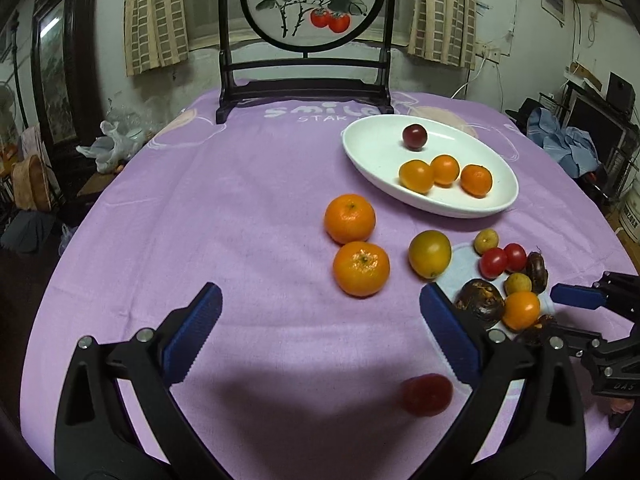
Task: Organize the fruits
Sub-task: 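Grasp a dark brown fruit with the right tool while the left tool grasps a red tomato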
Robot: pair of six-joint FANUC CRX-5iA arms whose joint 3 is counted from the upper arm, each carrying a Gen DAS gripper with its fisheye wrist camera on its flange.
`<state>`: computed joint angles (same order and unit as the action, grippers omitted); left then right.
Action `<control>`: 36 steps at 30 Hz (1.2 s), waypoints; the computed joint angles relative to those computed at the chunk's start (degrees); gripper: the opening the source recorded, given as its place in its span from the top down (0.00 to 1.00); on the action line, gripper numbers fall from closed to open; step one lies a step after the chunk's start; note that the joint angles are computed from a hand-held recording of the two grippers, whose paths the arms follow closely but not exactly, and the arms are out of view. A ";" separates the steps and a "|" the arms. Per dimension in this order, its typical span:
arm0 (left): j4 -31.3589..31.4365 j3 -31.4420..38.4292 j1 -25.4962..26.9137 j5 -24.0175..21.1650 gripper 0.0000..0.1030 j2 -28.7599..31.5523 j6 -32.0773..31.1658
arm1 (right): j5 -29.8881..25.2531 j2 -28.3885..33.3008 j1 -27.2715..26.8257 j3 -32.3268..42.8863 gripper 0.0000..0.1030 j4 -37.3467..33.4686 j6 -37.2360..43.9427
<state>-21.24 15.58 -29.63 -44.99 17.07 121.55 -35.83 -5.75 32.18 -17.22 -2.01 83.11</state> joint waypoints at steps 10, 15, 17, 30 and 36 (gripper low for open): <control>-0.37 -0.80 -0.20 0.18 0.02 -0.45 0.01 | -2.78 0.17 1.35 0.22 0.54 -1.47 2.09; -0.31 -0.24 -0.28 -0.14 0.02 -0.04 -0.36 | -4.26 0.76 1.10 1.17 0.54 -3.36 3.83; -0.56 -0.24 -0.40 -0.14 0.02 -0.04 -0.36 | -4.96 0.99 0.76 1.69 0.54 -4.53 4.78; -0.20 -0.61 -0.32 -0.01 0.02 -0.22 -0.50 | -8.08 2.12 -0.01 3.46 0.57 -7.86 7.38; 16.68 -7.70 3.09 6.85 0.02 -2.17 -18.75 | -7.94 0.94 -1.85 3.90 0.59 -12.38 10.58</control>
<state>-4.55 7.89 -26.54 -38.14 14.90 102.80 -43.77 -4.81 30.33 -13.32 -14.39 93.70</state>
